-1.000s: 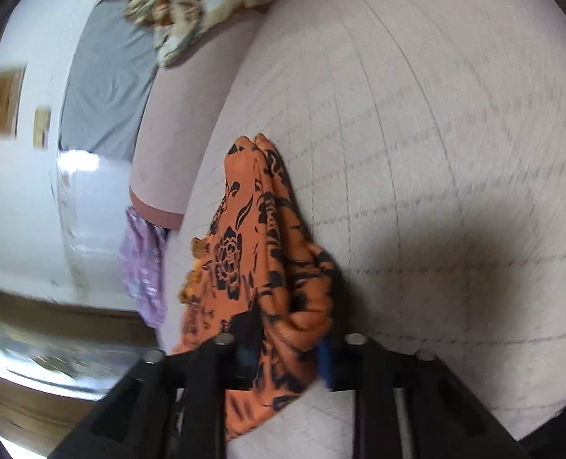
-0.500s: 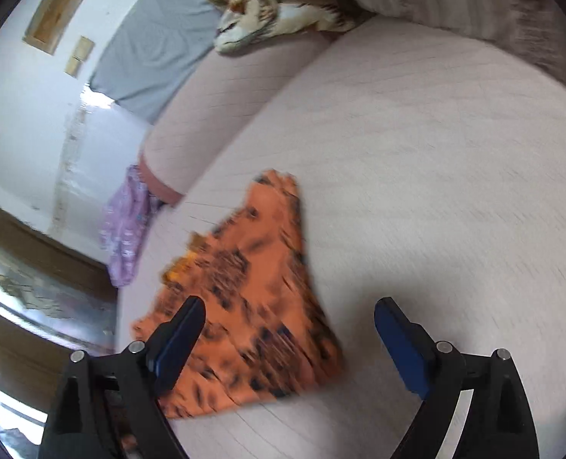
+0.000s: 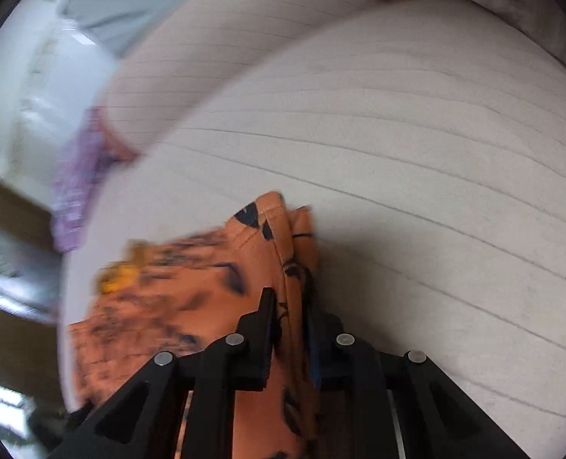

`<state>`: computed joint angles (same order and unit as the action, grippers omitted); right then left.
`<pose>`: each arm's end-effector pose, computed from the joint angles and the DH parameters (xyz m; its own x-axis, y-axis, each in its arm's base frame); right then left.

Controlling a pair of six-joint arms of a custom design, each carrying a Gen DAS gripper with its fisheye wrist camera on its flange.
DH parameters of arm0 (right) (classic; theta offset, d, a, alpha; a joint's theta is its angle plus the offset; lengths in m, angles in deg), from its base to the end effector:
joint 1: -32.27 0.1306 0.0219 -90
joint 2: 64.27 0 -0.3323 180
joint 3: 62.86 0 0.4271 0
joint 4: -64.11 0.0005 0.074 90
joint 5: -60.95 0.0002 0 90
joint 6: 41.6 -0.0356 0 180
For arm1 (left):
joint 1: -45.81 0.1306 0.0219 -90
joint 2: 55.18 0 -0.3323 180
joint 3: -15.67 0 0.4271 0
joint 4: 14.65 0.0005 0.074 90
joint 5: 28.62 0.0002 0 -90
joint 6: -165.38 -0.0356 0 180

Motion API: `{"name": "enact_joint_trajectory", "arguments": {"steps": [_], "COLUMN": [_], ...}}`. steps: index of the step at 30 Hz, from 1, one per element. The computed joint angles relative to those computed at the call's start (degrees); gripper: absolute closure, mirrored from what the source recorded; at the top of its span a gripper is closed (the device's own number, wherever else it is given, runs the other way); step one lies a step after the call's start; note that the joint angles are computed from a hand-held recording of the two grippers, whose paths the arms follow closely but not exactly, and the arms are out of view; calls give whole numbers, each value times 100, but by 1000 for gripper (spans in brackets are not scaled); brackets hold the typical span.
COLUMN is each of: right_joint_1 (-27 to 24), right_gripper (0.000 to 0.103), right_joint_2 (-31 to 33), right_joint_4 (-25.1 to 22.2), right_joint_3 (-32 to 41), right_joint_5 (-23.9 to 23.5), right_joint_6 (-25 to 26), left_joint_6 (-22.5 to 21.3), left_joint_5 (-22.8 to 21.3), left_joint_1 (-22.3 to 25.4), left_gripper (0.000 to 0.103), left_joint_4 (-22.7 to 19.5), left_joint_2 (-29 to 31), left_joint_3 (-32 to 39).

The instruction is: Fold small clothes

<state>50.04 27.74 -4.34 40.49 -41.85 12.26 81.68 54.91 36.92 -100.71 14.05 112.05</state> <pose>0.4845 0.1630 0.4553 -0.8889 0.3190 -0.3288 0.1387 0.8714 0.4705 0.3369 -0.0491 0.5424 -0.8515 0.0228 -0.5239 0.0026 0.9992 0.0392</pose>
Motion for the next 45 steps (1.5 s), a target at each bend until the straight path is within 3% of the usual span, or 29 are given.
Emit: {"name": "enact_joint_trajectory", "arguments": {"steps": [1,3,4,7,13,14,15,17,18,20,23,26,30,33,37,39,41,43,45], "right_joint_1": [-24,47,93,361,1270,1396,1489,1583,1582,1609,1537,1521,1546,1527,1470,1415,1372,1366,1404], "right_gripper": [80,52,49,49,32,28,26,26,26,26,26,26,26,26,26,26,26,26,26], "right_joint_2": [-76,-209,-275,-714,-1313,-1346,-1371,-1167,-1143,-1415,-1463,-1502,-1613,-1614,-1642,-1685,-1744,-1794,-1884], "right_joint_4": [151,52,12,212,730,766,798,342,257,546,514,571,537,606,686,736,818,788,746], "right_joint_3": [-129,-103,-80,-130,-532,-627,-768,-884,-1053,-1294,-1354,-1403,-1445,-1462,-1520,-1569,-1634,-1637,-1588], "right_joint_5": [-61,366,564,855,-15,-95,-178,-81,-119,12,-120,-171,-151,-228,-358,-461,-514,-469,-274], "right_joint_6": [-165,-281,-315,-253,-139,-138,-134,-237,-401,-440,-525,-563,-533,-579,-659,-755,-904,-1062,-1121], "left_joint_6": [-13,-5,52,167,76,-9,-95,-506,-543,-559,-665,-865,-1045,-1021,-309,-249,-321,-473,-523], "left_joint_5": [70,271,402,667,1049,986,982,828,1013,1788,2267,2409,2289,1946,1597,1326,1080,1078,1239], "left_joint_1": [36,143,224,554,1564,1750,1841,1783,1842,2221,2649,2871,2944,2828,2896,2815,2740,2721,2736], "left_gripper": [0,1,1,1,1,2,12,16,20,20,20,23,49,49,46,47,46,46,39], "left_joint_4": [-40,-201,-268,-272,-461,-751,-986,-895,-933,-797,-671,-708,-850,-733,-566,-587,-328,-155,-59], "left_joint_2": [19,76,68,-209,-844,-784,-699,-813,-789,-772,-438,197,1098,1700,2359,2401,2101,1722,1277], "left_joint_3": [40,175,246,268,-2,-128,-205,-218,-85,185,556,900,1378,1737,2103,2260,2142,1970,1729]}}
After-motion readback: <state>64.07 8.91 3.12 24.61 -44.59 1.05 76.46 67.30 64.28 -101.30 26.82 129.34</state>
